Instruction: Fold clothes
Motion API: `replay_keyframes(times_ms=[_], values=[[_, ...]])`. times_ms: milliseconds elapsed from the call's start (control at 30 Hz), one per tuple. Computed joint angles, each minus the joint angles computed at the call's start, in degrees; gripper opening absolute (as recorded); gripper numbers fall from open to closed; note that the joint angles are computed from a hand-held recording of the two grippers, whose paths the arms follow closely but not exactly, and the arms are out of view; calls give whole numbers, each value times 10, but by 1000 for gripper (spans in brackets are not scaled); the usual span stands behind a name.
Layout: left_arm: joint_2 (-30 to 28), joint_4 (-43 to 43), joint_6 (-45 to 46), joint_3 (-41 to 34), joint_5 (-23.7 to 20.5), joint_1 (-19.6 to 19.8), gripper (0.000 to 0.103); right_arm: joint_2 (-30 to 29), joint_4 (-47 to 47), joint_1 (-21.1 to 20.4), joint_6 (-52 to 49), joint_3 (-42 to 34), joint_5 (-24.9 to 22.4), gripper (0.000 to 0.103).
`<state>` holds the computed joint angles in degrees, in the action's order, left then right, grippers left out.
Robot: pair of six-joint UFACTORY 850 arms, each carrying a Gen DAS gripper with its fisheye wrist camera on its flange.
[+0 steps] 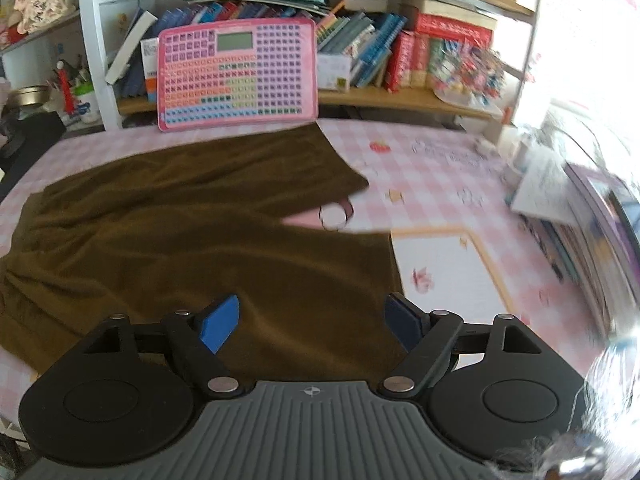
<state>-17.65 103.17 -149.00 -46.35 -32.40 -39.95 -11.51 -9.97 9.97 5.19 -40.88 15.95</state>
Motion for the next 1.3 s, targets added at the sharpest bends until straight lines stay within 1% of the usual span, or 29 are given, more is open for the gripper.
replay_keyframes(times_ms=[167,333,500,533,600,667,733,800,933,1100,1300], values=[[-14,-57,53,-22,-8,10,95,-57,-249,-33,165,-81,7,79],[-44,-155,132,-67,-26,21,95,-138,-491,-53,321,-190,22,80],[-84,-249,244,-129,-49,38,95,-230,-723,-69,475,-327,47,80],[-91,-262,264,-142,-52,41,95,-249,-778,-72,517,-360,54,80],[-105,-284,298,-165,-55,49,95,-288,-863,-75,583,-425,71,80],[-121,-307,335,-191,-67,55,95,-329,-940,-77,643,-495,93,80],[-138,-330,372,-221,-85,59,95,-370,-990,-78,686,-563,112,80],[-153,-342,390,-244,-97,61,95,-405,-1028,-76,725,-624,125,80],[-178,-359,420,-283,-104,66,95,-475,-1096,-74,799,-740,156,80],[-203,-375,471,-319,-102,74,95,-554,-1190,-71,860,-873,221,80],[-219,-383,487,-332,-89,88,95,-635,-1239,-68,933,-1002,253,79]])
